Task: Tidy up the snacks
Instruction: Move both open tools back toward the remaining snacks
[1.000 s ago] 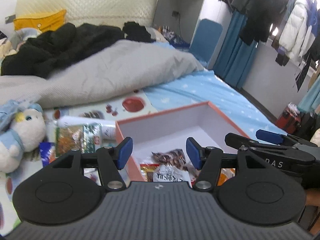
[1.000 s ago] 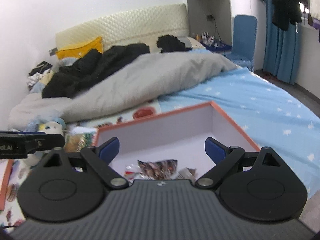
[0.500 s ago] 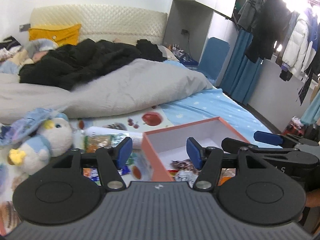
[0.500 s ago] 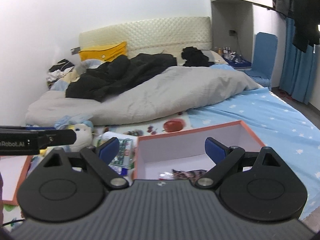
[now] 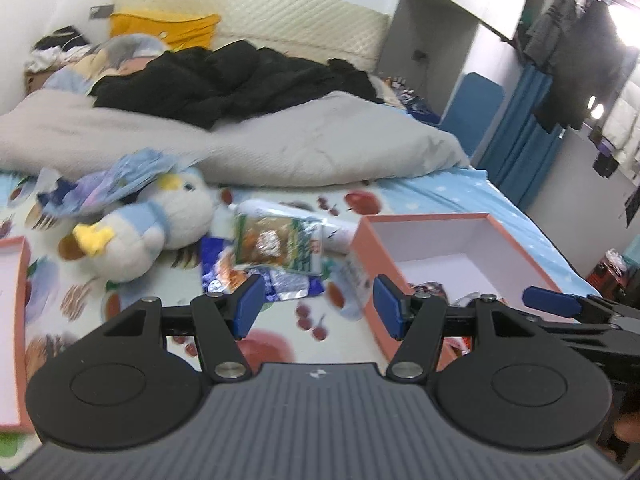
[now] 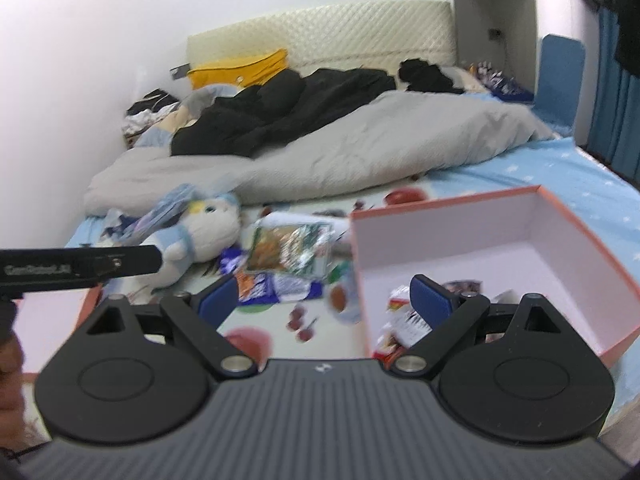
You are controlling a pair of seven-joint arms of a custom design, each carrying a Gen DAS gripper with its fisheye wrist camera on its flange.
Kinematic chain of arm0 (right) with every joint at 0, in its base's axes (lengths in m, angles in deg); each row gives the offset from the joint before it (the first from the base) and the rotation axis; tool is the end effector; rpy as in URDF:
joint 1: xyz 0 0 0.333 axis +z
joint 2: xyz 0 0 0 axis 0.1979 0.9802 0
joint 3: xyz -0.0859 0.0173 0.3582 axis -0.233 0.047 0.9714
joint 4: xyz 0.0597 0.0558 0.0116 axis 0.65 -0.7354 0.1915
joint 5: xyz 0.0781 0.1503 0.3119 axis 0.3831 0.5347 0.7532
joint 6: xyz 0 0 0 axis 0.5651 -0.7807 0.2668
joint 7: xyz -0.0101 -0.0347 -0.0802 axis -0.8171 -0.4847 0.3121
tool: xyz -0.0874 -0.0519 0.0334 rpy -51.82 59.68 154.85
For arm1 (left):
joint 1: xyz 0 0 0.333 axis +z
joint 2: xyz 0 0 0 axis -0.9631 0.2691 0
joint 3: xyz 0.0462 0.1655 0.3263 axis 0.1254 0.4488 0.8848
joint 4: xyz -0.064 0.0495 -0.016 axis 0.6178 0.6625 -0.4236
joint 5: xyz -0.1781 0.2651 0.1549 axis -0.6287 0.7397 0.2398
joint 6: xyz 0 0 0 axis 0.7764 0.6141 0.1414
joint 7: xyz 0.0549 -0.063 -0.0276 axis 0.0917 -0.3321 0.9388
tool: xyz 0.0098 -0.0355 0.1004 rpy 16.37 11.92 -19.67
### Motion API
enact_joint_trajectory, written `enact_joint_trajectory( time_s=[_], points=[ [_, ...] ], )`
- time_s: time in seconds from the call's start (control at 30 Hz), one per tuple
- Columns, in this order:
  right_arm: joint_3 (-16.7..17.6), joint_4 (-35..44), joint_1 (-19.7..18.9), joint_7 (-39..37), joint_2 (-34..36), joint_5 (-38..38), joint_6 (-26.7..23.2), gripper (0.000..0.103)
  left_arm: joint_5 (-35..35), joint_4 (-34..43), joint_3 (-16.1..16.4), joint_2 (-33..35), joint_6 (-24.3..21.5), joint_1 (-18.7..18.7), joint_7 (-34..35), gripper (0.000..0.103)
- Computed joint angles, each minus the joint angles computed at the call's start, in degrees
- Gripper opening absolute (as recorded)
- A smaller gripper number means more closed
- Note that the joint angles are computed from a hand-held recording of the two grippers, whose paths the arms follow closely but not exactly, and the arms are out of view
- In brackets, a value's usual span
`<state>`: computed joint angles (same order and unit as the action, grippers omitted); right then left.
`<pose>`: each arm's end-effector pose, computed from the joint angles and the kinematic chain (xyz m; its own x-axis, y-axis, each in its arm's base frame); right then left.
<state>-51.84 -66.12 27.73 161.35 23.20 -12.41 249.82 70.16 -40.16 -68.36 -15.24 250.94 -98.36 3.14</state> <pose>0.5712 0.2163 0.5690 0.2020 -0.9661 -0.1607 -0.5838 0.0130 -0.8118 0.5586 -0.3182 0.5945 -0.1058 -0.9650 0.2401 -0.6296 -0.1219 -0.7673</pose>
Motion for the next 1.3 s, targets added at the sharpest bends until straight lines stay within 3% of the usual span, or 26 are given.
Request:
enact_joint_trajectory(
  time_s=[0.07,0.1,0.23,0.33,0.43,0.53,0.77,0.93,1.13,1.3],
  points=[
    [6.4,0.0,-4.4,-5.9,-0.5,7.2,-2.0,0.094,1.0,-1.4,0.8,-0.7,0.2,-0.1,-1.7,0.066],
    [7.8,0.3,-5.1,-8.7,-0.9,10.4,-3.4,0.094,1.4,-1.7,0.9,-0.8,-0.1,0.1,-2.4,0.066],
    [1.5,4.2,1.8,-1.1,-2.2,-0.1,-13.0,0.094,2.6,-2.9,0.6,-1.6,-1.9,1.2,-3.8,0.066],
    [3.9,5.3,0.6,-8.4,-3.0,5.7,-15.8,0.094,3.2,-3.2,0.2,-1.4,-2.9,2.2,-4.5,0.066],
    [5.1,9.1,0.4,-13.2,-2.4,12.0,-22.4,0.094,3.4,-2.9,0.2,-0.6,-3.4,2.9,-5.5,0.066],
    [5.0,12.5,1.0,-14.4,-1.5,14.8,-27.5,0.094,3.2,-2.8,0.5,0.5,-2.8,3.3,-6.2,0.066],
    [4.7,16.1,1.5,-15.7,0.7,17.2,-32.0,0.094,1.0,-1.6,2.0,3.7,-2.2,3.2,-5.7,0.066],
    [4.1,18.2,2.7,-14.0,3.4,14.7,-32.1,0.094,-1.3,-0.7,3.5,5.6,-1.1,2.8,-3.7,0.066],
    [5.4,22.5,1.8,-15.9,8.0,18.8,-34.4,0.094,-4.6,0.2,5.8,8.7,1.6,2.3,-1.0,0.066],
    [5.4,26.3,3.0,-16.5,11.0,17.4,-34.9,0.094,-9.5,1.2,6.9,11.3,3.0,2.4,3.1,0.066]
  ],
)
